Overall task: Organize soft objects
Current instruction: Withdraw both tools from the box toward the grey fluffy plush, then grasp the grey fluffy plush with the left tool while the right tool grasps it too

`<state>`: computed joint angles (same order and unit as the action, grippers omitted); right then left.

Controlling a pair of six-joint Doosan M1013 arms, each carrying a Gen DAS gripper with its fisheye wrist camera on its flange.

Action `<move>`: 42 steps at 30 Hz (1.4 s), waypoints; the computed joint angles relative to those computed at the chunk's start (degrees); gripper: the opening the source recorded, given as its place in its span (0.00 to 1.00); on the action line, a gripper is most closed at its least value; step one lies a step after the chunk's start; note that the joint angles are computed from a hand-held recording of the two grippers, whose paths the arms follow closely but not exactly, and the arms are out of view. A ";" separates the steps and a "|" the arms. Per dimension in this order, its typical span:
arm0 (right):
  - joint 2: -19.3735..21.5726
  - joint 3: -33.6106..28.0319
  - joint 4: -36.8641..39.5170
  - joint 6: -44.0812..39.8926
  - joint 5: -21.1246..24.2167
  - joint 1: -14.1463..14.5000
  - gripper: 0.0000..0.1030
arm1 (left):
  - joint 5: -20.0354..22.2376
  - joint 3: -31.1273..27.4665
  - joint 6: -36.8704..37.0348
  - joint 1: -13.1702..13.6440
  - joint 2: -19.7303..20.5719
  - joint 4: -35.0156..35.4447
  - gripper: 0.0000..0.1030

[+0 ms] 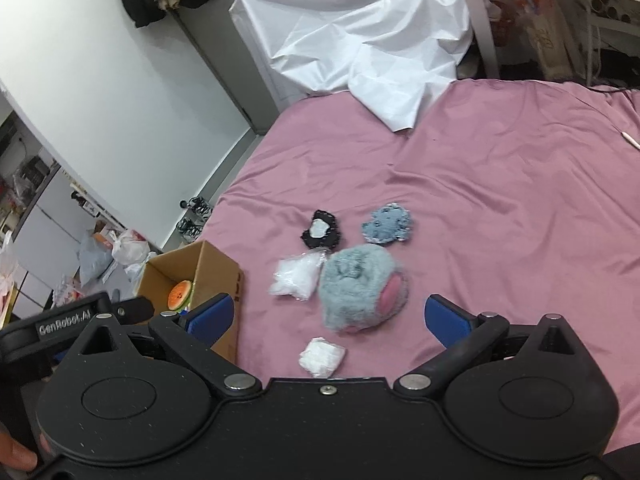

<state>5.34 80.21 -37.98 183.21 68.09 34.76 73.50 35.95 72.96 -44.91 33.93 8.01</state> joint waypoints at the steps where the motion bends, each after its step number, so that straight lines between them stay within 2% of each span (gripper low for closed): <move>1: -0.24 0.39 0.00 0.32 -0.26 -0.02 1.00 | 0.22 0.06 -0.09 -0.27 -0.06 0.45 1.00; 5: -1.72 2.79 1.96 2.01 -3.47 -0.61 1.00 | -0.18 1.04 -0.44 -1.00 -0.80 1.47 0.99; 13: -3.03 5.33 5.22 4.49 -6.38 -2.17 1.00 | 1.05 1.67 -3.17 -1.49 -0.90 1.09 0.99; 21: -4.74 8.52 7.18 9.28 -11.37 -3.67 1.00 | -0.86 4.82 -5.03 -1.46 -1.43 -2.86 0.98; 30: -5.34 10.15 4.79 14.70 -12.43 -4.23 0.99 | -4.62 6.38 -5.38 -1.50 -0.91 -6.81 0.96; 34: -5.23 10.32 5.51 14.97 -12.07 -5.28 0.97 | -6.33 5.47 -4.63 -1.25 0.05 -9.57 0.92; 39: -5.49 11.51 7.55 16.55 -15.89 -7.25 0.86 | -4.82 1.44 -4.05 -1.39 3.05 -11.54 0.81; 42: -5.28 11.88 8.23 16.98 -17.10 -7.94 0.77 | -3.03 -1.15 -4.03 -1.35 5.01 -13.12 0.71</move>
